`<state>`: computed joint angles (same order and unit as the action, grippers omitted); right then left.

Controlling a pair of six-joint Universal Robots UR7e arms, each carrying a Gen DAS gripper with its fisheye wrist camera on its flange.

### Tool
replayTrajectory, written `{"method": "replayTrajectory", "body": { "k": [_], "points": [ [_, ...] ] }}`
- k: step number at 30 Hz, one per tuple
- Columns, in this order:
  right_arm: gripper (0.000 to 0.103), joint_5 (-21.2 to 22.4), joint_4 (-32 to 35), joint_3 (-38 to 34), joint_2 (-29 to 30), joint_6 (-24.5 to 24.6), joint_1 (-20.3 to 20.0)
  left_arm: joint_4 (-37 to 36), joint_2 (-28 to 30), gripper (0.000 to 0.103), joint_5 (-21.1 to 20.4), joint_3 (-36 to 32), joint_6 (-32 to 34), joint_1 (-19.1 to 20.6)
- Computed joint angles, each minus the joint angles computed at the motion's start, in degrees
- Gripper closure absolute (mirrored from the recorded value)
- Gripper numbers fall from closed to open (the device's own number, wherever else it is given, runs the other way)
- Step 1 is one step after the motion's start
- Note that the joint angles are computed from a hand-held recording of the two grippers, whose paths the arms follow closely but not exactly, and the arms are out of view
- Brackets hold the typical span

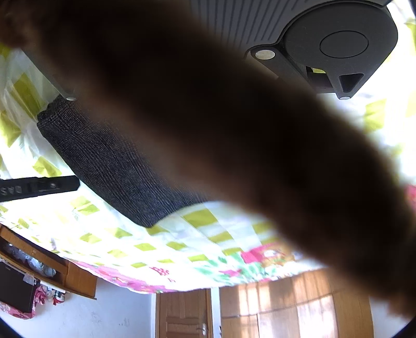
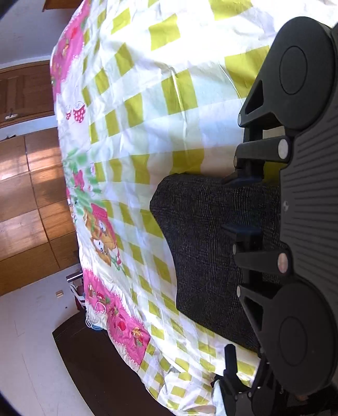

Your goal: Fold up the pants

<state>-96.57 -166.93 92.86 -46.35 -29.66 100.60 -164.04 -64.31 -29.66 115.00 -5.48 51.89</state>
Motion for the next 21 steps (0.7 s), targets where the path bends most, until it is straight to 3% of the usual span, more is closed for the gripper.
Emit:
{"method": "replayTrajectory", "body": {
  "k": [2,4,6,9,13,16,21],
  "points": [
    [0.059,0.6,0.4,2.3,-1.0,-1.8,0.3,-1.4,0.3,0.010,2.0,0.0,0.8,-0.8],
    [0.059,-3.0,0.3,3.7,-0.7,-3.9,1.1,-0.1,0.5,0.010,2.2,-0.6,-0.8,-0.9],
    [0.059,-6.4,-1.3,4.9,-0.1,-4.4,1.6,4.0,1.0,0.010,2.8,-1.4,-3.6,-0.7],
    [0.059,-7.4,-3.9,6.6,-0.8,-6.7,2.1,9.5,1.6,0.010,3.3,-1.7,-7.2,-0.3],
    [0.059,-6.0,-4.3,8.6,-2.6,-5.1,1.7,11.5,0.7,0.010,3.7,-0.3,-11.5,-1.5],
    [0.059,-7.7,-5.8,9.3,-2.3,-4.8,1.9,12.9,0.4,0.010,4.3,0.7,-12.7,-2.8],
    [0.059,-4.5,-5.3,11.6,-4.1,-3.5,1.9,14.8,-0.3,0.009,4.6,2.4,-16.3,-4.5]
  ]
}}
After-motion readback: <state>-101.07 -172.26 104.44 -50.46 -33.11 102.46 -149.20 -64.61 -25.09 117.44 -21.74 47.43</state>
